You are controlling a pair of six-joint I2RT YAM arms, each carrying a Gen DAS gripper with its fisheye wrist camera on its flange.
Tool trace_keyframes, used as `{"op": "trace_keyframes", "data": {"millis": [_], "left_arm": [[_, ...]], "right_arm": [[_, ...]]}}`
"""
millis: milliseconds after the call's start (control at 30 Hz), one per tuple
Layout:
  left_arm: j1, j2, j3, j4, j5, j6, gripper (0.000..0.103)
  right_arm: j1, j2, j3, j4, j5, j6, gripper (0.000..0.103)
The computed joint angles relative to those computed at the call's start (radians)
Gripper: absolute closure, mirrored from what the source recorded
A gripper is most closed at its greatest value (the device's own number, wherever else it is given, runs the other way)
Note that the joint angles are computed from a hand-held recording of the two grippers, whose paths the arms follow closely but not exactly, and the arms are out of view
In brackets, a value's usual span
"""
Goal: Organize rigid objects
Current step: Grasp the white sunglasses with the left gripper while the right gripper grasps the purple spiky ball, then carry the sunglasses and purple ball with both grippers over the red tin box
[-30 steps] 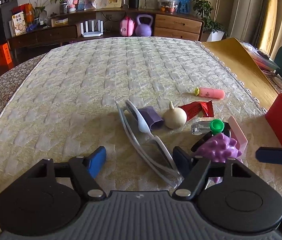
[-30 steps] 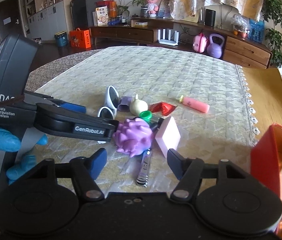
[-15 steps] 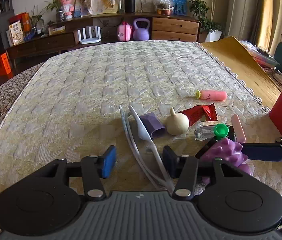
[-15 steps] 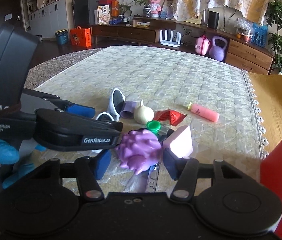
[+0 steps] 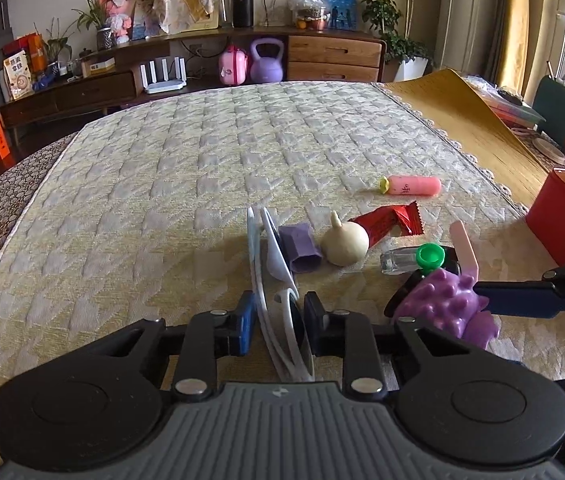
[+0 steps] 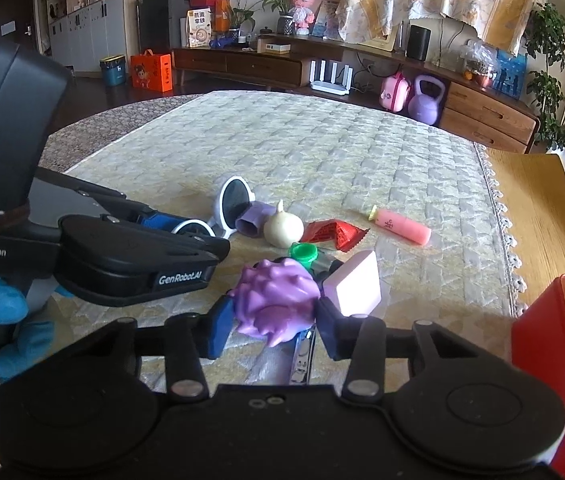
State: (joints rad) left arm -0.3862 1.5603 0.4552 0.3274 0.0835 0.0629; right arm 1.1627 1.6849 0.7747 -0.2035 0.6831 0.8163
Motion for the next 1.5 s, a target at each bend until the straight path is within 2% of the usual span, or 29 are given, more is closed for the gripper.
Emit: {"op": "trace_keyframes", "data": {"millis": [367, 533, 567, 600, 633, 767, 900, 1000, 1133, 1233, 1500], "left_arm": [[0.042, -0.158, -0.057, -0.102, 0.046, 0.005, 0.078], [0.055, -0.254, -0.087, -0.168, 0.069, 0.012, 0.078], [0.055, -0.275, -0.094, -0.182, 0.073, 0.013, 0.078], [0.055, -0.297, -0.103, -0.194, 0.077, 0.015, 0.078], [0.053, -0.317, -0.111, -0.206, 0.078, 0.016, 0.078], [0.030, -0.374, -0.128, -0.248, 0.071, 0.015, 0.078], [0.014, -0.422, -0.142, -0.278, 0.067, 0.008, 0.078], [0.008, -0.439, -0.149, -0.288, 0.063, 0.007, 0.078], [0.009, -0.448, -0.155, -0.297, 0.064, 0.000, 0.078], [0.017, -0.438, -0.155, -0.297, 0.068, 0.002, 0.078], [0.070, -0.401, -0.147, -0.273, 0.091, 0.009, 0.078]], "right_arm": [[0.087, -0.025, 0.012, -0.071, 0.057, 0.078, 0.060], [0.145, -0.058, 0.008, -0.134, 0.090, 0.151, 0.061], [0.155, -0.066, 0.006, -0.151, 0.095, 0.167, 0.062], [0.167, -0.067, 0.009, -0.164, 0.102, 0.184, 0.076], [0.178, -0.073, 0.012, -0.184, 0.108, 0.202, 0.080], [0.204, -0.112, -0.004, -0.236, 0.113, 0.240, 0.081], [0.239, -0.102, 0.002, -0.298, 0.129, 0.288, 0.070], [0.235, -0.105, -0.016, -0.289, 0.112, 0.306, 0.045], [0.206, -0.125, -0.058, -0.221, 0.090, 0.298, 0.042], [0.172, -0.137, -0.099, -0.116, 0.052, 0.251, 0.038], [0.112, -0.052, -0.066, 0.015, 0.017, 0.127, 0.038]]}}
